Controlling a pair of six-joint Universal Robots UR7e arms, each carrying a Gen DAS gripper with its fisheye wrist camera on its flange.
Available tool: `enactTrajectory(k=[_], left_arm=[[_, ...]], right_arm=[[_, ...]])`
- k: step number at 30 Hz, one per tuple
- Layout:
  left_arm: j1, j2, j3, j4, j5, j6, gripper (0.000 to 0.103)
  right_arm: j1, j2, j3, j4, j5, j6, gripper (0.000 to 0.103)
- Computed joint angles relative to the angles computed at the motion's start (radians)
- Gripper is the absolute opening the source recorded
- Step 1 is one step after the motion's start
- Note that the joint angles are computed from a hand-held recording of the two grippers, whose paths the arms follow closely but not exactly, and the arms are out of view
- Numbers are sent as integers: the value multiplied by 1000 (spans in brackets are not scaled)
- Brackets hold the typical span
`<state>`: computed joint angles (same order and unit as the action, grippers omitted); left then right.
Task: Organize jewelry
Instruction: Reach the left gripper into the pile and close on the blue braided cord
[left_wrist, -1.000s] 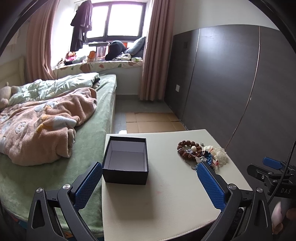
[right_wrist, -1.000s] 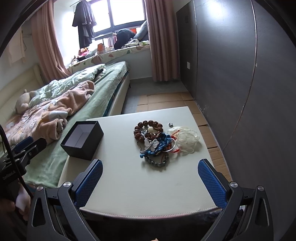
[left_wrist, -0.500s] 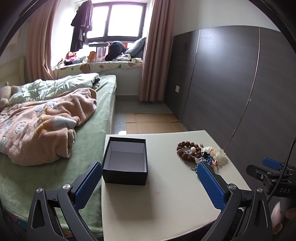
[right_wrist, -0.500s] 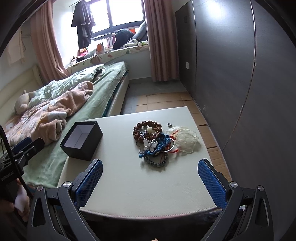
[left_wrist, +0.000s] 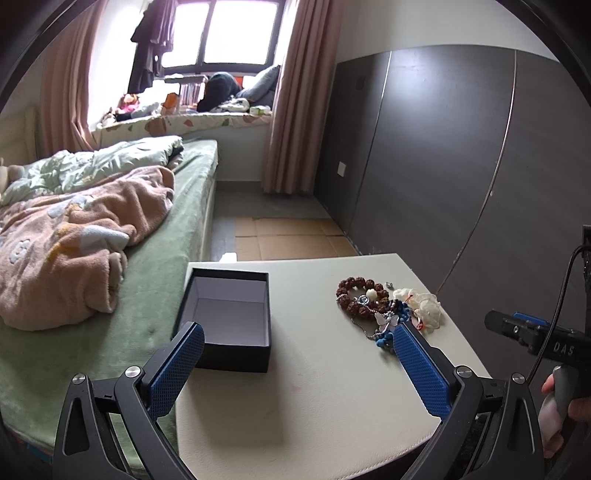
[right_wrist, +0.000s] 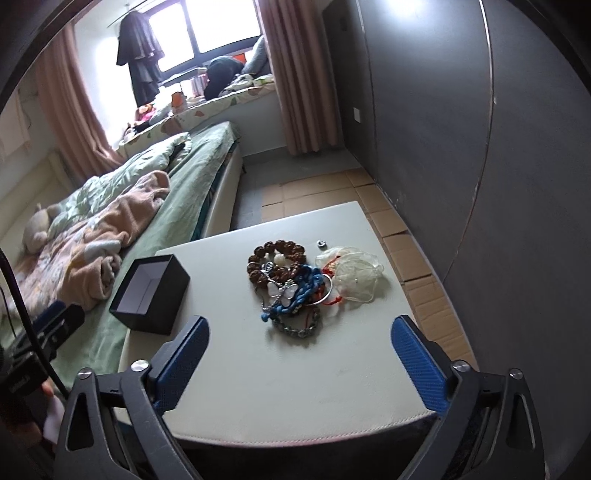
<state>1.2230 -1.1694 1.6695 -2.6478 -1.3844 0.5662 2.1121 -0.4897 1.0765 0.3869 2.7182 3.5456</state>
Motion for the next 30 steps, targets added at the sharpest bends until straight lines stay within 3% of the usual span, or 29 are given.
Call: enactTrajectory(k=[5,11,18,30], left_arm=[[3,30,-25,28,-25,-25,100],[-1,85,-59,65,-27,-42,88],[-4,137,-104,148,-50,-92,81],[-28,226,-116,211,-22,-85,69]], right_arm=[[-21,-25,24,-13,-42,40,93],[-74,-77,83,-38,-139,130,81],[-123,-100,102,-45,-178,197,78],[-186,-139,135,-74,-230,255,78]])
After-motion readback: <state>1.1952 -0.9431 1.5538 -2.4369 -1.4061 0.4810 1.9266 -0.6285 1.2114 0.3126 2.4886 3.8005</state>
